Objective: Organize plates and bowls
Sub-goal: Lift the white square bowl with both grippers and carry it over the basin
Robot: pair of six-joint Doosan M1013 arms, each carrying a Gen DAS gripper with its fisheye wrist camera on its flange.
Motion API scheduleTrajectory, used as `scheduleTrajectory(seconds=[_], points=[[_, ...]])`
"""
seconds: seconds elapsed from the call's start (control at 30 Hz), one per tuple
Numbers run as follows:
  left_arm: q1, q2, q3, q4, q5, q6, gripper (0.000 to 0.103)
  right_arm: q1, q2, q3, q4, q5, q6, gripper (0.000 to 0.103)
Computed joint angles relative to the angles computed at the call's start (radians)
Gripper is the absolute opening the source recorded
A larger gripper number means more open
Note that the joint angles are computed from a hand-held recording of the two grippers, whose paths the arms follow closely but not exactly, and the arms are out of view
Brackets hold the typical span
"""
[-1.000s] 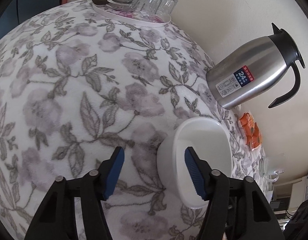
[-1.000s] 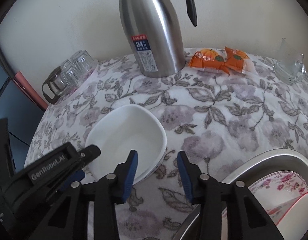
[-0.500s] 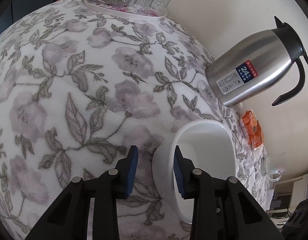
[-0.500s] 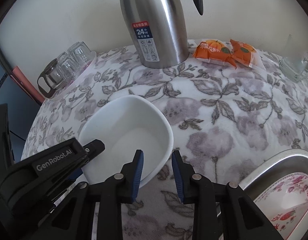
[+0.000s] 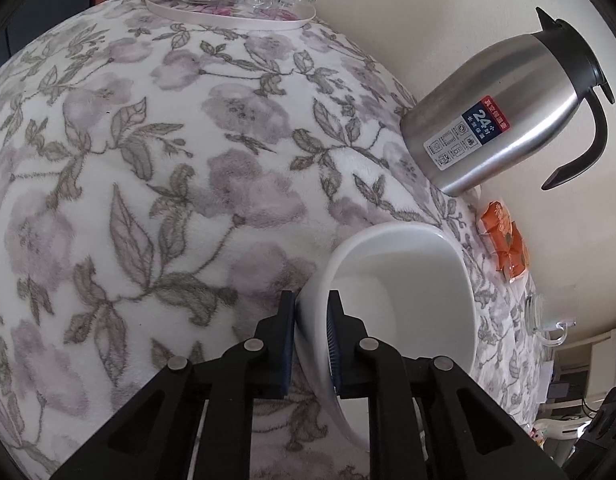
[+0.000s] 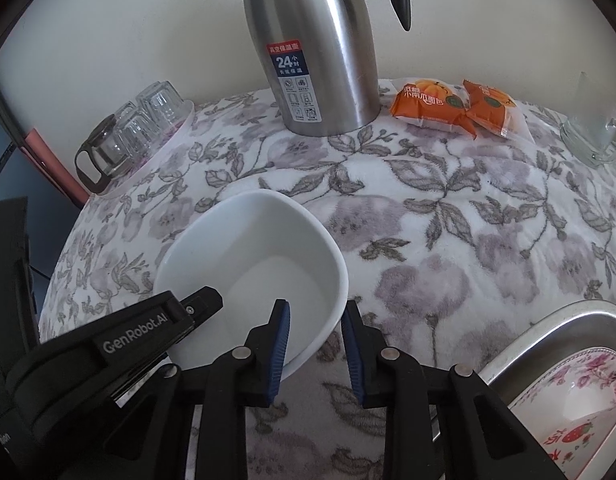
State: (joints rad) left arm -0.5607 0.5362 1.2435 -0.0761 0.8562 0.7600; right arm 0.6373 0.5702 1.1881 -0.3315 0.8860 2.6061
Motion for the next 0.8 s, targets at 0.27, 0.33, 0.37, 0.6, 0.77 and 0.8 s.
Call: scheduleTrajectory(seconds=[0.27,0.33,0.37,0.6,0.77,0.8], points=[[-0.012,-0.01,-0.011,0.057,0.032,-0.005,0.015,0.011,-0.016,0.005,-0.029,-0.008,0.01,0.029],[-0.016,-0.016,-0.012,0.068,0.031,0.0,0.015,0.014,-0.024,0.008,-0.044,-0.007,0.021,0.029],[-0.018,-0.019,-0.013,0.072,0.031,0.005,0.015,0.016,-0.029,0.012,-0.053,-0.007,0.026,0.029],[-0.032,-0.051,-0.004,0.097,0.012,0.024,0.015,0.026,-0.069,0.042,-0.102,-0.027,0.071,0.029],[-0.047,-0.083,0.008,0.129,-0.009,0.027,0.015,0.038,-0.103,0.067,-0.144,-0.04,0.105,0.029],[-0.051,-0.091,0.012,0.137,-0.014,0.024,0.016,0.042,-0.11,0.073,-0.156,-0.042,0.113,0.029]])
